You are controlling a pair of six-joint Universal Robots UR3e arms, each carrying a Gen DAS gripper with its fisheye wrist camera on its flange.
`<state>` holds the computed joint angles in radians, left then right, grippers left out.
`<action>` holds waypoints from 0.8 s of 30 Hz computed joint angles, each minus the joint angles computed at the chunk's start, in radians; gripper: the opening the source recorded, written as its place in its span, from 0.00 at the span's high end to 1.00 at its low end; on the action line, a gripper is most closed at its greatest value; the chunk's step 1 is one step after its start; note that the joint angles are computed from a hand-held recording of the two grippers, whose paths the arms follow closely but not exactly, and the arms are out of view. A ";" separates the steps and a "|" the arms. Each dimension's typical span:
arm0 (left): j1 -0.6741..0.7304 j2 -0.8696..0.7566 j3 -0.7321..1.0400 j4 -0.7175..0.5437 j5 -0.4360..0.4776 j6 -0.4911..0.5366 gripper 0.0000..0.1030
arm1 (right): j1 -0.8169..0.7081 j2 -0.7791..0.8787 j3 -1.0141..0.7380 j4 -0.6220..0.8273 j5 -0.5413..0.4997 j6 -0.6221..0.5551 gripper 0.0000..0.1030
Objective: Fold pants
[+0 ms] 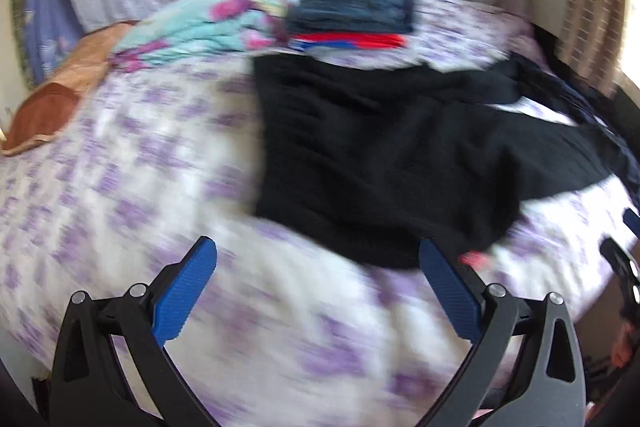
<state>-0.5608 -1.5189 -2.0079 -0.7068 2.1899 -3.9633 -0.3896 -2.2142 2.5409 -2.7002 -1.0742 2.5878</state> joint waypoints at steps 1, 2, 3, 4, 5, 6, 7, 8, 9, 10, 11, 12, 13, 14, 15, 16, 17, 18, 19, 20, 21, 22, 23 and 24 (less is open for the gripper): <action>0.043 0.040 -0.026 -0.006 -0.005 0.031 0.04 | 0.067 0.063 -0.013 -0.063 -0.024 0.015 0.03; 0.104 0.083 -0.053 -0.011 -0.012 0.071 0.04 | 0.160 0.148 -0.038 -0.143 -0.057 0.031 0.03; 0.151 0.110 -0.070 -0.004 -0.025 0.103 0.04 | 0.242 0.224 -0.065 -0.209 -0.090 0.040 0.03; 0.203 0.137 -0.088 0.008 -0.043 0.136 0.04 | 0.306 0.283 -0.090 -0.258 -0.118 0.043 0.03; 0.267 0.163 -0.110 0.033 -0.071 0.177 0.04 | 0.398 0.371 -0.130 -0.323 -0.162 0.047 0.03; 0.321 0.181 -0.125 0.064 -0.107 0.222 0.04 | 0.474 0.443 -0.166 -0.374 -0.201 0.056 0.03; 0.369 0.192 -0.135 0.086 -0.147 0.263 0.04 | 0.536 0.499 -0.201 -0.407 -0.238 0.069 0.03; 0.432 0.204 -0.141 0.102 -0.204 0.312 0.04 | 0.603 0.570 -0.253 -0.430 -0.268 0.075 0.03; 0.515 0.210 -0.144 0.117 -0.280 0.366 0.04 | 0.651 0.624 -0.297 -0.438 -0.287 0.077 0.03; 0.556 0.216 -0.153 0.130 -0.319 0.395 0.04 | 0.694 0.675 -0.344 -0.435 -0.302 0.076 0.03; 0.598 0.201 -0.145 0.137 -0.359 0.422 0.04 | 0.742 0.733 -0.399 -0.429 -0.323 0.073 0.03; 0.665 0.176 -0.124 0.133 -0.421 0.468 0.04 | 0.775 0.774 -0.440 -0.429 -0.342 0.070 0.03; 0.705 0.152 -0.106 0.132 -0.464 0.500 0.04 | 0.798 0.811 -0.475 -0.428 -0.358 0.061 0.03; 0.747 0.116 -0.082 0.136 -0.513 0.537 0.04 | 0.840 0.861 -0.522 -0.434 -0.395 0.055 0.03; 0.766 0.083 -0.060 0.139 -0.541 0.557 0.04 | 0.867 0.902 -0.562 -0.434 -0.425 0.049 0.03; 0.789 0.041 -0.029 0.143 -0.576 0.587 0.04 | 0.892 0.940 -0.600 -0.434 -0.447 0.043 0.03; 0.804 0.001 0.005 0.142 -0.602 0.611 0.04 | 0.918 0.985 -0.652 -0.424 -0.466 0.039 0.03; 0.821 -0.061 0.055 0.146 -0.634 0.639 0.04 | 0.929 1.001 -0.675 -0.413 -0.472 0.036 0.03; 0.828 -0.103 0.092 0.145 -0.648 0.653 0.04 | 0.935 1.029 -0.712 -0.397 -0.474 0.034 0.03; 0.832 -0.149 0.132 0.148 -0.659 0.661 0.04 | 0.946 1.058 -0.750 -0.383 -0.483 0.039 0.03; 0.839 -0.197 0.169 0.168 -0.683 0.676 0.04 | 0.956 1.084 -0.785 -0.371 -0.496 0.044 0.03; 0.846 -0.240 0.205 0.181 -0.710 0.693 0.04 | 0.967 1.100 -0.799 -0.370 -0.507 0.050 0.03; 0.849 -0.277 0.240 0.180 -0.729 0.709 0.04 | 0.972 1.127 -0.832 -0.360 -0.518 0.053 0.03; 0.852 -0.334 0.298 0.168 -0.762 0.731 0.04 | 0.973 1.143 -0.850 -0.352 -0.530 0.055 0.03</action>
